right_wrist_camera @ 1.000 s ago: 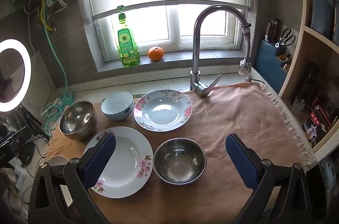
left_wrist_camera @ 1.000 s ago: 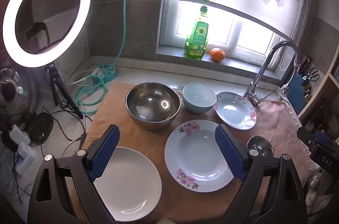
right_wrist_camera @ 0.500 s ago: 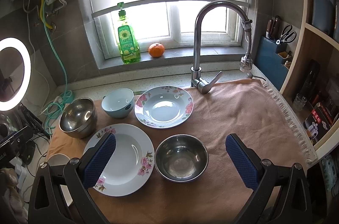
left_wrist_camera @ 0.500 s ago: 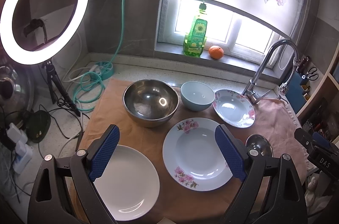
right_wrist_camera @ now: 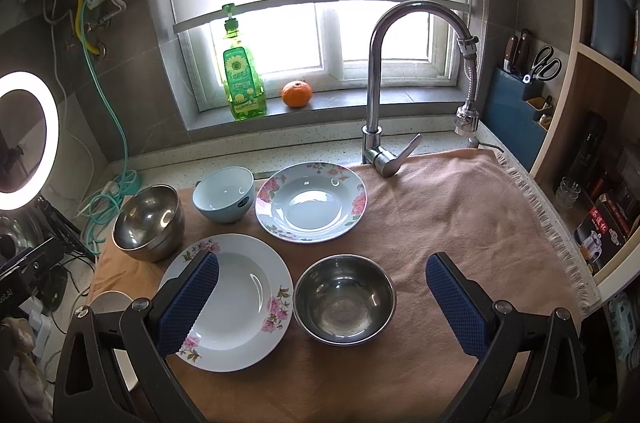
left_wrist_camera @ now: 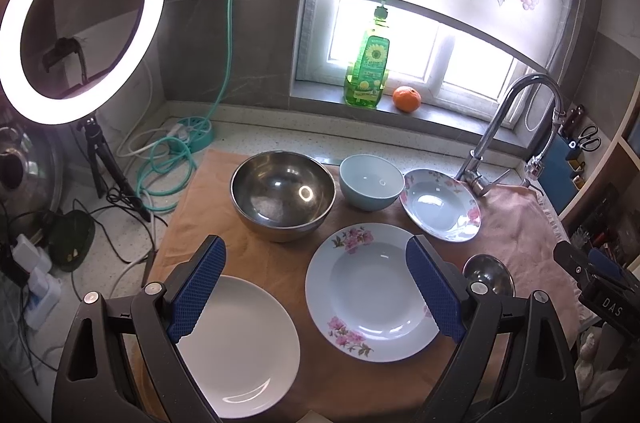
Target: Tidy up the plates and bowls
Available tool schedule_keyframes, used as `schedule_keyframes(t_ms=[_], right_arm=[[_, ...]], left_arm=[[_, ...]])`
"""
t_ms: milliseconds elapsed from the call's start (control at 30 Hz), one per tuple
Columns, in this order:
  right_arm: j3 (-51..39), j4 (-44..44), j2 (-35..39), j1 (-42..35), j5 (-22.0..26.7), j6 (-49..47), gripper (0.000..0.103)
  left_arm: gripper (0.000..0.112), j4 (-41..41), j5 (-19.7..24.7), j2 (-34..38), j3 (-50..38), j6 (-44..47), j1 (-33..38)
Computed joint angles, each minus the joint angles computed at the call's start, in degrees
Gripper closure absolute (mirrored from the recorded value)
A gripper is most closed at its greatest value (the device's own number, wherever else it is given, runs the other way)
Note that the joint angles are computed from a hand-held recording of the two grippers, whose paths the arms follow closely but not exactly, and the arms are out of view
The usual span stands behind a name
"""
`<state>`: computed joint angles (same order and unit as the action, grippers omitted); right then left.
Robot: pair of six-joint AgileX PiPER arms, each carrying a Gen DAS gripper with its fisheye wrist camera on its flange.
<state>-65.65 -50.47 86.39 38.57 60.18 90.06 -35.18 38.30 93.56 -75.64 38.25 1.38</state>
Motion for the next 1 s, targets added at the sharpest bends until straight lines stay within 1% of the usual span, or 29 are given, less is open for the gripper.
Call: schedule_keyframes(t_ms=[1000], right_arm=[[0.0,0.8,0.2,-0.4,-0.8,-0.4,0.001]], left_arm=[[0.020,-0.3,0.2,0.1,0.5,0.6,-0.1]])
